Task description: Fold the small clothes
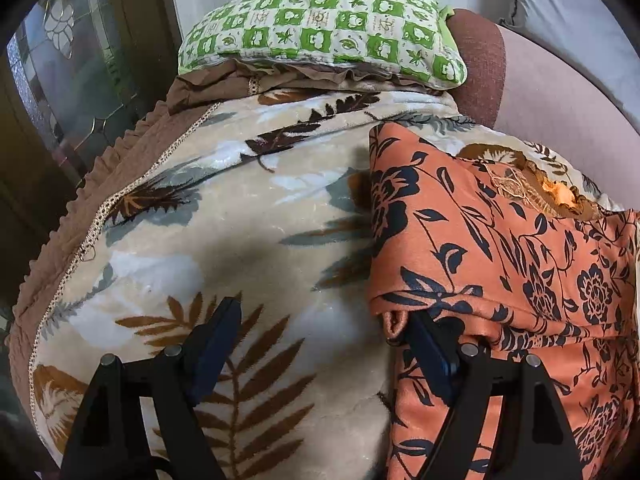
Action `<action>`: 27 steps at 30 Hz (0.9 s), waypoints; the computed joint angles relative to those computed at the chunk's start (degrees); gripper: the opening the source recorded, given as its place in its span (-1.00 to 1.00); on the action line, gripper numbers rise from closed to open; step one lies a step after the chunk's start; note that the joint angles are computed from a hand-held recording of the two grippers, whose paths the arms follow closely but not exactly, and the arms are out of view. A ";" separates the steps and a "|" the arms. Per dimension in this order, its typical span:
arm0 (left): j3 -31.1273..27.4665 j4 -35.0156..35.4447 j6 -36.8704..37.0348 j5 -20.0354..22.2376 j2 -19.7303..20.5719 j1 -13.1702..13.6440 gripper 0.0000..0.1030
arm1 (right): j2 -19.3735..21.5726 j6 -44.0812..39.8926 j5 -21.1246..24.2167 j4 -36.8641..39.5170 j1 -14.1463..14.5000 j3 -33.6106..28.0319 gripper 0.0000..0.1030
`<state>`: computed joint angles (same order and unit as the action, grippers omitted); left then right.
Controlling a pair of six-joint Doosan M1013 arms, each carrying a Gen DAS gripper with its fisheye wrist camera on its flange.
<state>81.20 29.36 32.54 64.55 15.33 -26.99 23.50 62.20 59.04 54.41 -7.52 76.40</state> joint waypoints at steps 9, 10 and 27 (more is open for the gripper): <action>0.17 -0.53 0.21 -0.24 -0.18 0.34 0.60 | -2.73 -11.51 -2.81 15.05 -1.33 6.41 -0.80; 0.12 -0.54 0.21 -0.19 -0.15 0.33 0.60 | -4.23 -17.35 -4.15 20.08 -1.84 8.52 -0.80; 0.14 -0.56 0.39 -0.14 -0.11 0.61 0.60 | 5.08 7.68 4.48 -0.26 1.58 -2.75 0.38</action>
